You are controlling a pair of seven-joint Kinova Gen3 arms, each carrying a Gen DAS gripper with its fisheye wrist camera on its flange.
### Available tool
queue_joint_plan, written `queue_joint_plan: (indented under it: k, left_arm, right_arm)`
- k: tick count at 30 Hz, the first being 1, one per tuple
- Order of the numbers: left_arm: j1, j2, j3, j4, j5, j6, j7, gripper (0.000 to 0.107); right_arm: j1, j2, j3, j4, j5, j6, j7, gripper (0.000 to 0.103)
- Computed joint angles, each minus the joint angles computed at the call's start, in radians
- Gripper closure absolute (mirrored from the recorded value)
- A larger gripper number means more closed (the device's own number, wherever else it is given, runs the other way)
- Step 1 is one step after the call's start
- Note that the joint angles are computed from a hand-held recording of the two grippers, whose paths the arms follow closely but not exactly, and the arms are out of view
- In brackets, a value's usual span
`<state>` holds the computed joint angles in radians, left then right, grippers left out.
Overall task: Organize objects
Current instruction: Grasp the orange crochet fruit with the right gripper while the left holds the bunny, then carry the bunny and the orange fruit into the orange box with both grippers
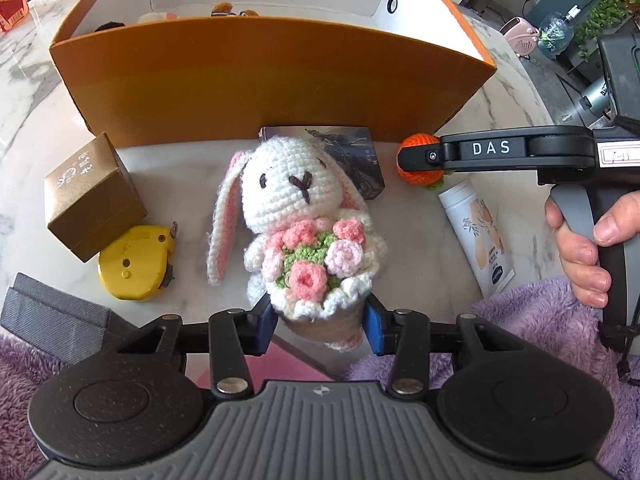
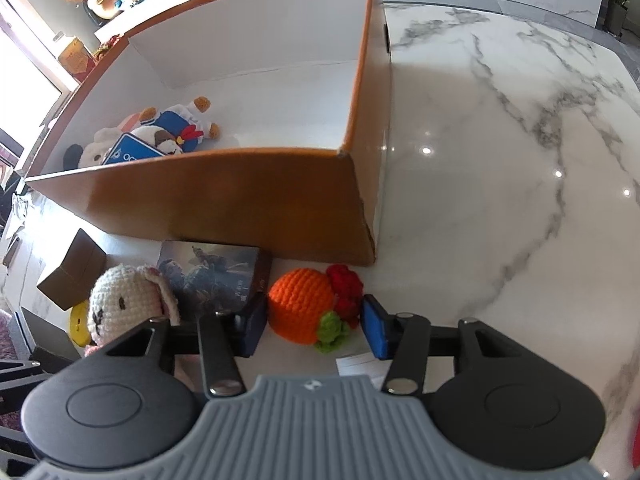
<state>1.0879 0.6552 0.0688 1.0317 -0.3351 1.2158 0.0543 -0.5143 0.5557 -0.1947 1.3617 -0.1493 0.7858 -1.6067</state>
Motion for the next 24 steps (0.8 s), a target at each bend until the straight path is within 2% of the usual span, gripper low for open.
queue_joint_plan:
  k: [7, 14, 24]
  left_arm:
    - [0.044, -0.039, -0.010, 0.016, -0.054, 0.005, 0.027, 0.057]
    - [0.084, -0.085, -0.008, 0.011, -0.137, 0.015, 0.016, 0.057]
    - [0.072, -0.126, -0.008, -0.073, -0.226, 0.086, -0.102, 0.057]
  right_arm:
    - [-0.001, -0.057, 0.000, 0.053, 0.004, -0.036, -0.014, 0.050]
    - [0.006, -0.155, -0.020, 0.114, -0.003, -0.092, 0.012, 0.050]
    - [0.019, -0.245, -0.042, 0.108, -0.057, -0.157, 0.067, 0.050]
